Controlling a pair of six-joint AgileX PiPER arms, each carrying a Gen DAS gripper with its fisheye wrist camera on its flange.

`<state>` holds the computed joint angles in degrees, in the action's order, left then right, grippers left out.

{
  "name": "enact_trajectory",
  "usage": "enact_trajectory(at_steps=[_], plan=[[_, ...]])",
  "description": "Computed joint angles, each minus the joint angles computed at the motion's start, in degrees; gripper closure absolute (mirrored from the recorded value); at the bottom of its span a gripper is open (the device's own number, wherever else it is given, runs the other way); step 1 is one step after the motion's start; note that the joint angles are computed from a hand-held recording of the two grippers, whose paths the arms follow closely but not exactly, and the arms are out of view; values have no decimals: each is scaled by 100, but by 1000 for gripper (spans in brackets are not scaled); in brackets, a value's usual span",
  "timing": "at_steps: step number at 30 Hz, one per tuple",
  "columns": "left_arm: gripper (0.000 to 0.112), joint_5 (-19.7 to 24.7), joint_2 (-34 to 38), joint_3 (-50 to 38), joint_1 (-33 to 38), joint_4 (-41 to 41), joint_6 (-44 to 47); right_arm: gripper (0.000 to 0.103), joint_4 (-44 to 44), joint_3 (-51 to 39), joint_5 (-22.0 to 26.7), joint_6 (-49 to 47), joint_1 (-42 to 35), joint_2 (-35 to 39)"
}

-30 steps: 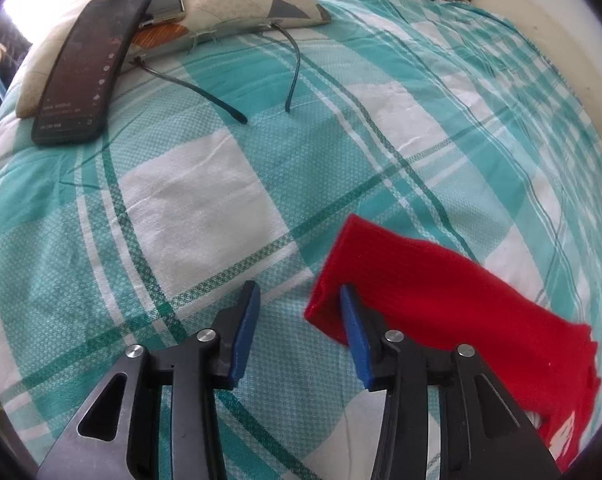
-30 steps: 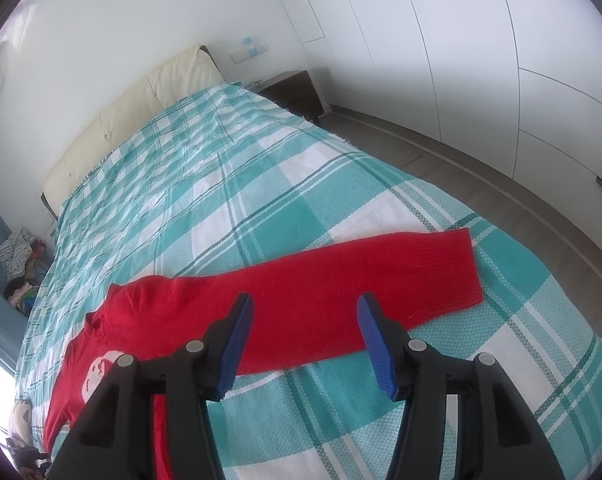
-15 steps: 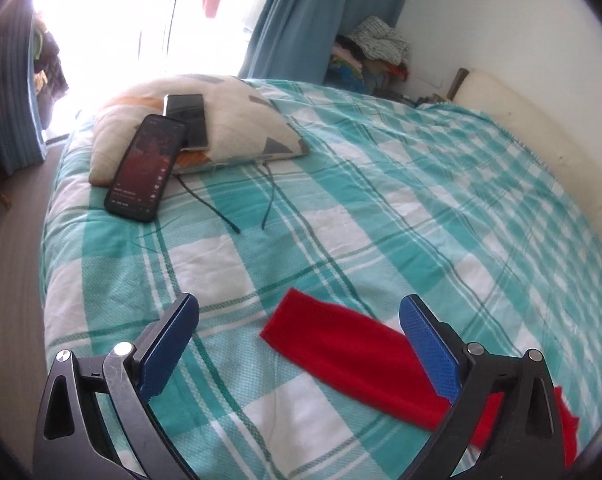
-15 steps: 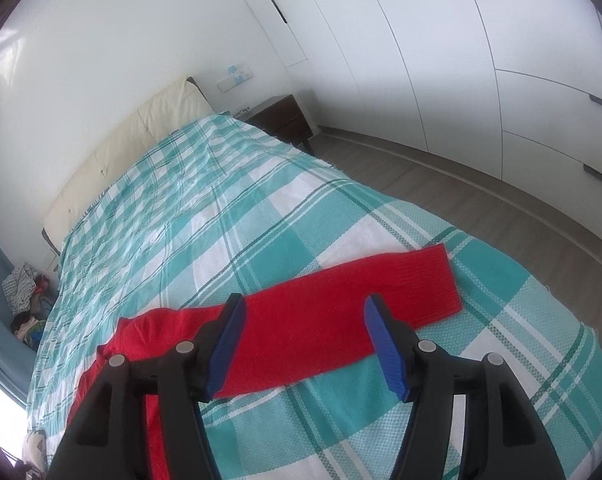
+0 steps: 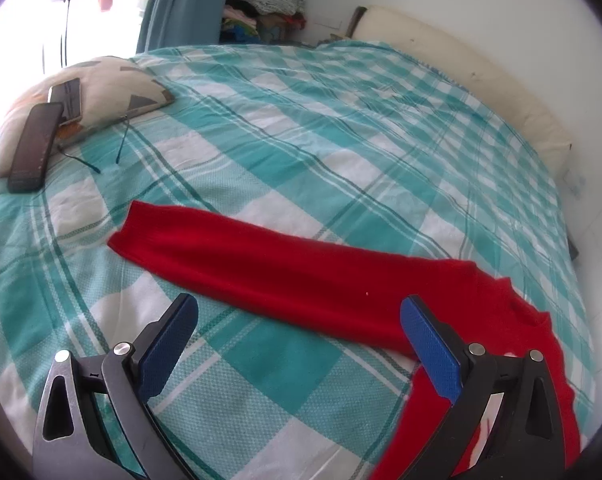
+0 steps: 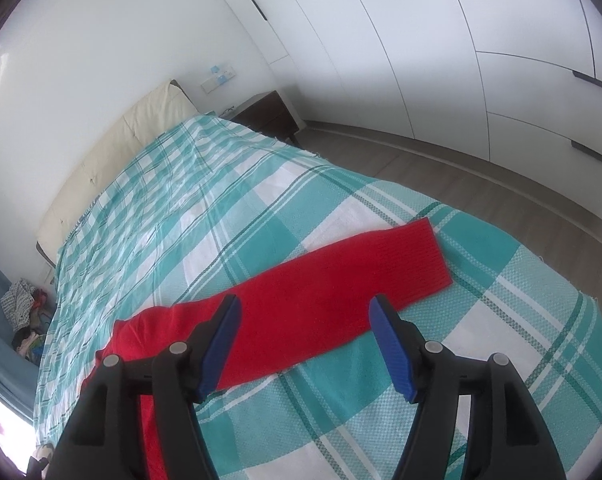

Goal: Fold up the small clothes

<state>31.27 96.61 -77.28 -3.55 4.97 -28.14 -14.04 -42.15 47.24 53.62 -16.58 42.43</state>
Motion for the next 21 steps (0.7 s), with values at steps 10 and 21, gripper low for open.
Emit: enact_trajectory(at_steps=[10, 21], plan=[[10, -229, -316, 366, 267, -2385, 2403, 37, 119, 30, -82, -97, 118, 116], [10, -615, -549, 517, -65, -1044, 1512, 37, 180, 63, -155, -154, 72, 162]])
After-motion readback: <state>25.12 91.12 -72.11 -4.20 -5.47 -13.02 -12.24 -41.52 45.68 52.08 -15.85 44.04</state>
